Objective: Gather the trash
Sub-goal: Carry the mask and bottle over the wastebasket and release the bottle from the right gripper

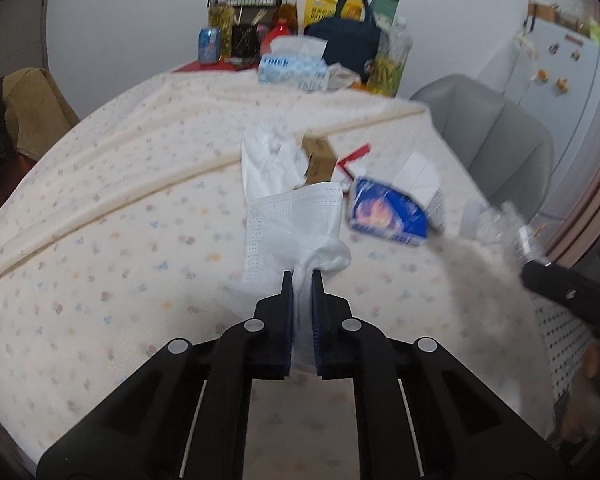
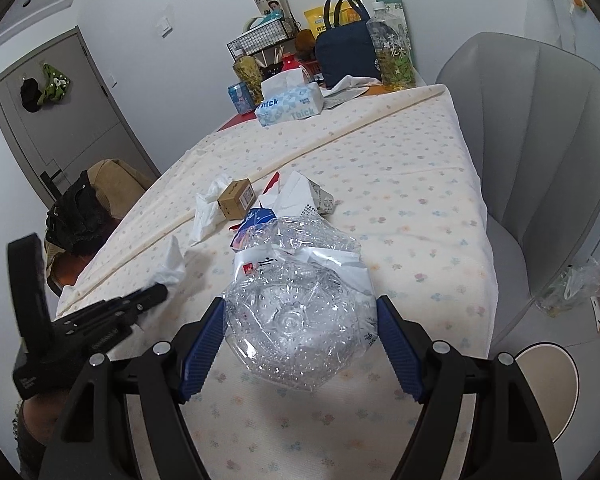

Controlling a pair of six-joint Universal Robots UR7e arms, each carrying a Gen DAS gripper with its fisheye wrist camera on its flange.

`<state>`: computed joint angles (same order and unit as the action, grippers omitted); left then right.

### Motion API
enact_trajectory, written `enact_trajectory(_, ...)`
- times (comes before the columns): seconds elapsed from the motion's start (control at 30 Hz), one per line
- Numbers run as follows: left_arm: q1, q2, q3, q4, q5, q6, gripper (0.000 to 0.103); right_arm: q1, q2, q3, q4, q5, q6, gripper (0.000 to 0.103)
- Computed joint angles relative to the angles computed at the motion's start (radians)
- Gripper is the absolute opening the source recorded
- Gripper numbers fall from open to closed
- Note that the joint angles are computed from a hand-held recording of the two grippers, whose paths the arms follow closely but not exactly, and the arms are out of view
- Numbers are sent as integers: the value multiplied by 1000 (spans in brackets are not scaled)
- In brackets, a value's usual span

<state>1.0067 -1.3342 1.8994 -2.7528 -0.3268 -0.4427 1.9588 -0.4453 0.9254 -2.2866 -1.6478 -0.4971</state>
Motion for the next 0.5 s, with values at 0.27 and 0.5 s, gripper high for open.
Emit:
enact_trajectory(0.27,-34,34,-20,-195,-38,163,8,-7,-23,23,-36,2,3,73)
enact_trajectory(0.5,-25,121,-108,-231,-116,254,8,-27,-45,25,-65,-8,7,73)
